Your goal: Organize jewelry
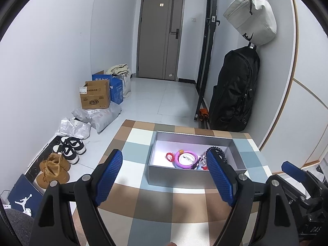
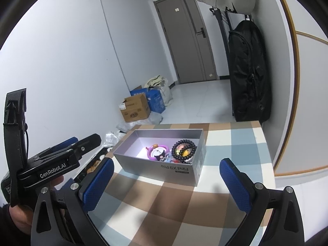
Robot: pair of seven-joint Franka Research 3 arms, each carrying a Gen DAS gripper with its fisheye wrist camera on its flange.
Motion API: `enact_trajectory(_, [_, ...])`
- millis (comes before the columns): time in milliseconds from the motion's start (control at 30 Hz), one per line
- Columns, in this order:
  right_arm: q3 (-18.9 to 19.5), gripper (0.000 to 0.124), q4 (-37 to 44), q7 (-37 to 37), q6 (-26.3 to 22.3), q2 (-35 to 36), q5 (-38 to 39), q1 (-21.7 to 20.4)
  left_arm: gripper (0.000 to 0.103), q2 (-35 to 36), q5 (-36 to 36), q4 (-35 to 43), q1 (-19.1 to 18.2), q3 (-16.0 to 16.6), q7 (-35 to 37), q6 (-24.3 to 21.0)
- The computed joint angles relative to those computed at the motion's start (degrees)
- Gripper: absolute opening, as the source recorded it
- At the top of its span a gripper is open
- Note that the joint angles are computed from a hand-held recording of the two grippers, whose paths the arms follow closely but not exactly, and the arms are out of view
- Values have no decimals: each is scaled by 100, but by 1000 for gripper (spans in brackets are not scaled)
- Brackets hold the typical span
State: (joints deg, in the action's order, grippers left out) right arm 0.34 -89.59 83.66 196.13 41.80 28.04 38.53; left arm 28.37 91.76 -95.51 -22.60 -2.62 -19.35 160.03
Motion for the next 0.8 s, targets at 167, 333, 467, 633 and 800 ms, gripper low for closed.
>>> enact_trajectory(167, [-40, 103, 9, -37, 29, 6, 27, 48, 81, 38, -82, 40, 4, 4, 107, 69])
enact_trajectory(333, [14, 103, 16, -59, 50, 13, 29, 6, 81, 50, -115, 46, -34, 28, 136, 30])
enact_trajectory(467, [-82, 103, 9, -88, 25, 2, 84, 85, 81, 56, -41, 56, -68, 40, 110, 9])
enact_trajectory(633, [-37, 103, -8, -99, 51, -16, 109, 51, 81, 60, -184, 55, -41, 24, 196, 31])
enact_trajectory(800, [-117, 103, 2, -152, 31, -14, 123, 123, 81, 35, -131, 29, -49, 32, 66, 31])
